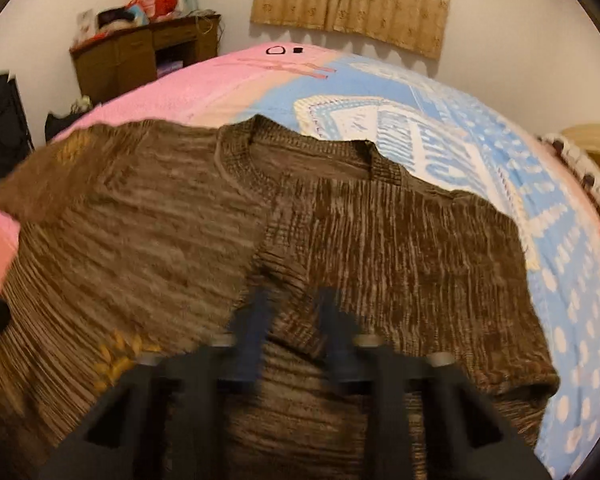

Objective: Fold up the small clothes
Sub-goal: 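Fold the held sleeve across the sweater body with the right gripper, release, then grasp the cuff of the other sleeve with the left gripper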

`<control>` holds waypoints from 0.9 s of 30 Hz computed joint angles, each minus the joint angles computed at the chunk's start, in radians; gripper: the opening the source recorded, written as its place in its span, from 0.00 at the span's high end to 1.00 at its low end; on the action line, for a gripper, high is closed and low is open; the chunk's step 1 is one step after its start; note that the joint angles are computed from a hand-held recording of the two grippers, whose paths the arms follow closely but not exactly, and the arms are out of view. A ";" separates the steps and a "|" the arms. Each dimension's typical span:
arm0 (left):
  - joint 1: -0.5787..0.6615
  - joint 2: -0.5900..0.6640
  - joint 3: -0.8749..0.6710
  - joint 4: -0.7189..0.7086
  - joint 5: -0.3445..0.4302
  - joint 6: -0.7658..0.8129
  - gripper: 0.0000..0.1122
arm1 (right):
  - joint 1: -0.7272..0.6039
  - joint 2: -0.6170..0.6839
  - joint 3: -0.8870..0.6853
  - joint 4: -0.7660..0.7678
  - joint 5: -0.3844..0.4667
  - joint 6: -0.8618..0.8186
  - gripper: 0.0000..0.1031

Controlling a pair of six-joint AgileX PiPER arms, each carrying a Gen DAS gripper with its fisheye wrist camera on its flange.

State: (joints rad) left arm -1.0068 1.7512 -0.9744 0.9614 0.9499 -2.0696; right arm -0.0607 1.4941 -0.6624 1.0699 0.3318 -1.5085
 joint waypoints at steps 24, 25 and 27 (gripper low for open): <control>-0.028 0.060 -0.090 -0.010 0.028 0.087 0.09 | -0.431 0.156 -0.199 -0.068 0.300 0.031 0.73; -0.024 0.060 -0.090 -0.017 0.022 0.088 0.09 | -0.469 0.177 -0.195 -0.035 0.323 -0.032 0.73; -0.015 0.058 -0.092 -0.042 0.017 0.095 0.09 | -0.524 0.190 -0.215 -0.029 0.393 -0.039 0.73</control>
State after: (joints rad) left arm -1.0215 1.8090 -1.0668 0.9190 0.9669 -1.9746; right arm -0.5844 1.6843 -0.8771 1.0413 0.7252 -1.5472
